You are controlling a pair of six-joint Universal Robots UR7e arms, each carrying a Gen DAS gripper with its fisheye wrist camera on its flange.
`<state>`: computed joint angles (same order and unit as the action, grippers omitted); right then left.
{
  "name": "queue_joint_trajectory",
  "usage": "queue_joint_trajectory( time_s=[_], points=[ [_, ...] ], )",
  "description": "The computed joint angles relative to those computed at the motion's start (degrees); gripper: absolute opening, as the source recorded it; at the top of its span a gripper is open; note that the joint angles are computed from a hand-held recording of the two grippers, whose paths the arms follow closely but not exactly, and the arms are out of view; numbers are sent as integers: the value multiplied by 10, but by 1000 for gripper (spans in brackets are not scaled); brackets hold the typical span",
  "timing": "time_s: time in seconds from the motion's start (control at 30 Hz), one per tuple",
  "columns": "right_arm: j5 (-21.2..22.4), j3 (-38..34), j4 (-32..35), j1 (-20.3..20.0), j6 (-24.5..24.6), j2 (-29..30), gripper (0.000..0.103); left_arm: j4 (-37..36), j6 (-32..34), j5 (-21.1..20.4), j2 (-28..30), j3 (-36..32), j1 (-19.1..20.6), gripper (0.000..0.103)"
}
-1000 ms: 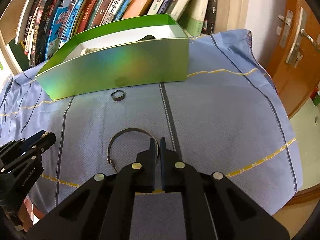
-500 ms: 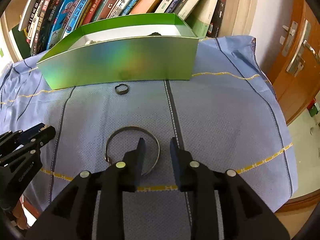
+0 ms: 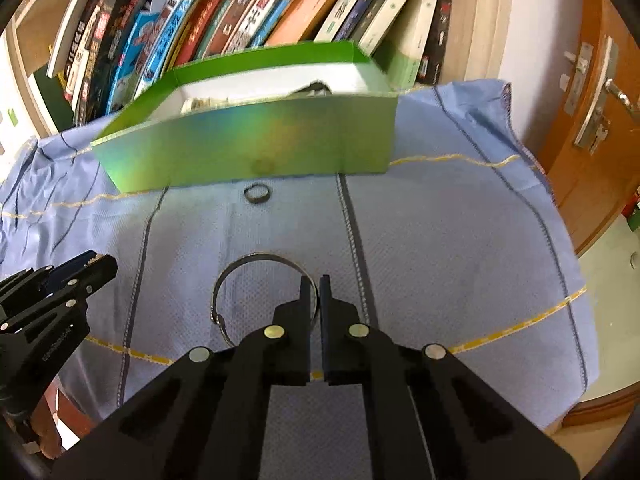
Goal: Organize jewelry
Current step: 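Lift the flower charm and silver bangle toward the green box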
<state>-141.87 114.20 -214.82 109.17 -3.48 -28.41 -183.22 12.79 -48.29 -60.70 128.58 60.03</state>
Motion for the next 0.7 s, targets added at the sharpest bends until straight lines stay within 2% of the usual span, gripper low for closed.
queue_joint_trajectory(
  time_s=[0.23, 0.7],
  points=[
    [-4, 0, -16, 6, -12, -5, 4, -22, 6, 7, -14, 16, -17, 21],
    [0, 0, 8, -4, 9, -2, 4, -6, 2, 4, -1, 8, -11, 21]
  ],
)
